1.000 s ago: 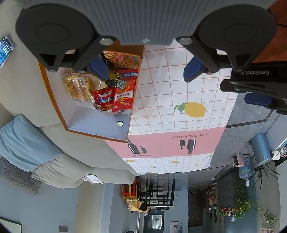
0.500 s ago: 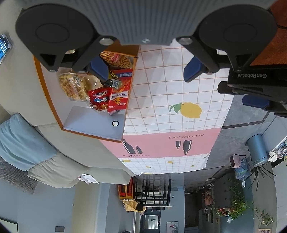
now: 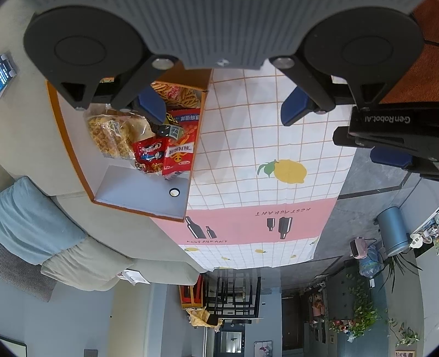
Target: Organize snacks
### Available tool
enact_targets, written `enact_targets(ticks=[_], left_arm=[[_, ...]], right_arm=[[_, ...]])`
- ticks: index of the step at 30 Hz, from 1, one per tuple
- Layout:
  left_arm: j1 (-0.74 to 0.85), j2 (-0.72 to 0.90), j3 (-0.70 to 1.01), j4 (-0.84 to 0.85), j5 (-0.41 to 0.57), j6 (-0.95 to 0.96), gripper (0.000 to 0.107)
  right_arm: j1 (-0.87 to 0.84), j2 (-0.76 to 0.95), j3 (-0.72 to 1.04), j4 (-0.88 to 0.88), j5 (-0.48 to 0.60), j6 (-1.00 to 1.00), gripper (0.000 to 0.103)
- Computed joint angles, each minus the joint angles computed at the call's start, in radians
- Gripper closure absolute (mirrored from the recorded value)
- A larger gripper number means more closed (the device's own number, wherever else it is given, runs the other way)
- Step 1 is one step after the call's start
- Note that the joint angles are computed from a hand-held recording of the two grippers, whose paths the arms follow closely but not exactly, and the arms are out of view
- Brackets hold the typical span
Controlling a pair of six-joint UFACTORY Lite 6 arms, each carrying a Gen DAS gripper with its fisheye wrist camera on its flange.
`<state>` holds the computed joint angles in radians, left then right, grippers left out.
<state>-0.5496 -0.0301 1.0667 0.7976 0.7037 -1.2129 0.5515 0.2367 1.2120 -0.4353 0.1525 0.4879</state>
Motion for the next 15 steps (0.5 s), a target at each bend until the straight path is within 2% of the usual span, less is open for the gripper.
enact_targets(ticks=[15], left_arm=[[0.004,-0.004,0.002,-0.014,-0.001,0.014,0.039]], right_arm=[[0.007,0.0,-0.004,-0.019,0.004,0.02,0.014]])
